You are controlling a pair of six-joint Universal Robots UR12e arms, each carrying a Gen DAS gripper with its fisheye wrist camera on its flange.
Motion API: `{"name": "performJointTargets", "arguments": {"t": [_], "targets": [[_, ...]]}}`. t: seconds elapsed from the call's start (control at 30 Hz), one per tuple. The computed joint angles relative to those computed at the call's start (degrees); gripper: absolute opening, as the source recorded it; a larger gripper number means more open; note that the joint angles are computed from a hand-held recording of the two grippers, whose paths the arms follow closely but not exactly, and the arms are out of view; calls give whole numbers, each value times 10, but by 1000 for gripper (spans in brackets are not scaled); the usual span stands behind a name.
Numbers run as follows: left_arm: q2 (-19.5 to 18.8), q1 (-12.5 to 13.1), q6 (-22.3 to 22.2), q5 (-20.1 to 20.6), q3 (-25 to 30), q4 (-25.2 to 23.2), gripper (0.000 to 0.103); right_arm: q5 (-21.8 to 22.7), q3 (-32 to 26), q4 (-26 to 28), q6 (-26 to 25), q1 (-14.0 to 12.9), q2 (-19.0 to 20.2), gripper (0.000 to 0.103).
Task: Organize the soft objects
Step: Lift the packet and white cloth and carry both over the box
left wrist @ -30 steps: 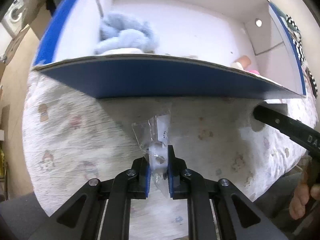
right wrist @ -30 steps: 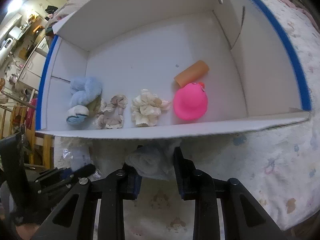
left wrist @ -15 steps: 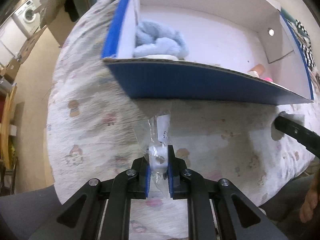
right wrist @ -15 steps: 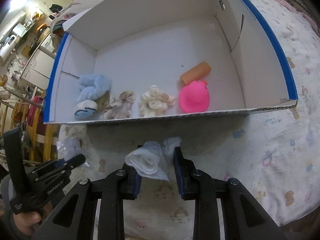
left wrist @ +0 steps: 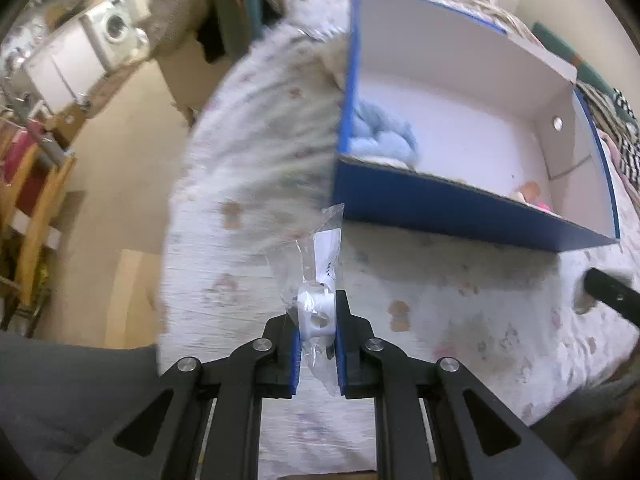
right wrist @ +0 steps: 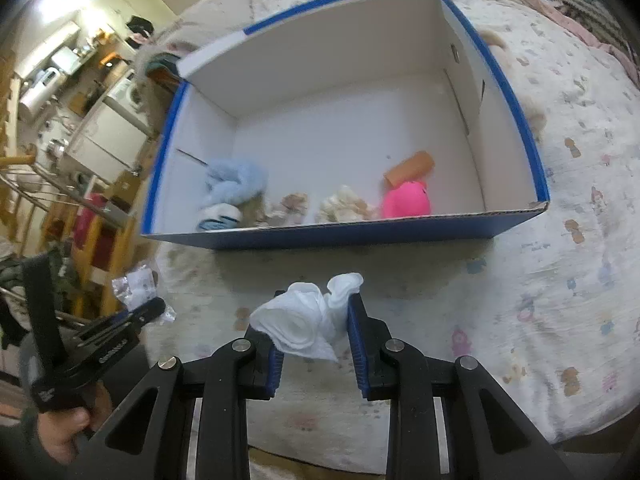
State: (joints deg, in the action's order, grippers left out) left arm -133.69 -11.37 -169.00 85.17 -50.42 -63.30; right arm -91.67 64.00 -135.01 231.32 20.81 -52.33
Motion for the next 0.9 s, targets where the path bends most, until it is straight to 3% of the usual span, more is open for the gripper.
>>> {"name": "performJointTargets", "arguments": {"t": [0.1,0.3,0.63,0.9], "targets": [[13,3,-14,10,-20,42,12,-1,31,-57,15,-3,-18,30],[21,5,-49,6,-22,93,12,-40,49,-123,6,-2,-33,30],[-8,0,-57,-15,53,99,12,-87,31,-165,-33,-4,-25,30],[-47,-10,-48,-21,129,83,12,-100,14,-165,-74,-13,-15,30]]}}
